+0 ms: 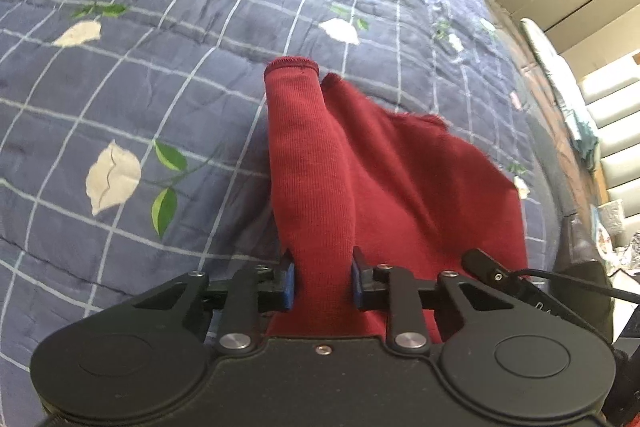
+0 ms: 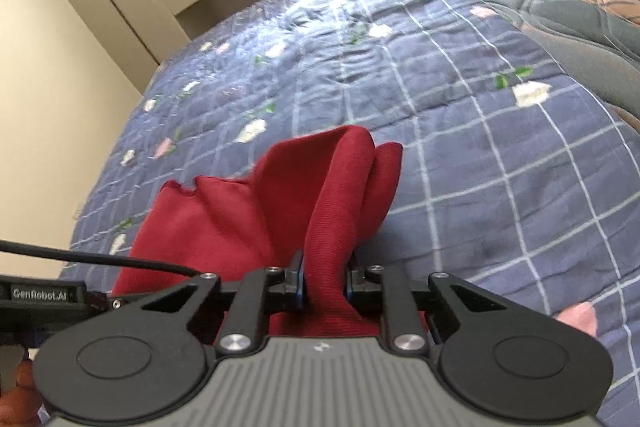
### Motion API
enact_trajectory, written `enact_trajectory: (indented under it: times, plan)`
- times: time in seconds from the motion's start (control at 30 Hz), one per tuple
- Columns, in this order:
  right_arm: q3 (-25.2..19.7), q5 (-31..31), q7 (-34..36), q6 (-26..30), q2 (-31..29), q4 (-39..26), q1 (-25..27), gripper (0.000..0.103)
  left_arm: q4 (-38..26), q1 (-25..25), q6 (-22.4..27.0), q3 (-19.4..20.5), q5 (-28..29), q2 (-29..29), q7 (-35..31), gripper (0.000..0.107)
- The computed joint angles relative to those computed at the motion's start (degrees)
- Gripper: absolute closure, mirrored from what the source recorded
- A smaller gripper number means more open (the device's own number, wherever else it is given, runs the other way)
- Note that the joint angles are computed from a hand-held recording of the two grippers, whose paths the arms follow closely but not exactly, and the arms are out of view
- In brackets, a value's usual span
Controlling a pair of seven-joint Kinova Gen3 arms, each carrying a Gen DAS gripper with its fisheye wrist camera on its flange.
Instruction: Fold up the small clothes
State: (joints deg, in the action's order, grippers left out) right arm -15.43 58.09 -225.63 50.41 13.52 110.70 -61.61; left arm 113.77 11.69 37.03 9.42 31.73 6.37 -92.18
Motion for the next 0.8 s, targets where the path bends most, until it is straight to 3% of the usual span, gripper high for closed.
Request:
enact_trajectory:
  times: [0.13, 0.53, 0.8]
  plan:
    - [0.37, 3.01, -0.64, -0.89, 0.92, -1.95, -0.47, 0.084, -0.42, -1.46, 1.06, -0.76, 1.58, -1.66, -3.19, 0.081]
    - [5.36, 12.75, -1.95, -10.72, 8.76, -11.45, -1.66, 0.086, -3.57, -5.93, 5.46, -5.63, -5.47, -5.83, -4.65, 0.081]
    - [7.67, 8.6, 2.08, -13.96, 11.87, -15.65, -3.42, 0.086, -3.92, -11.02, 7.87, -8.59, -5.79, -5.85, -9.11, 0.081]
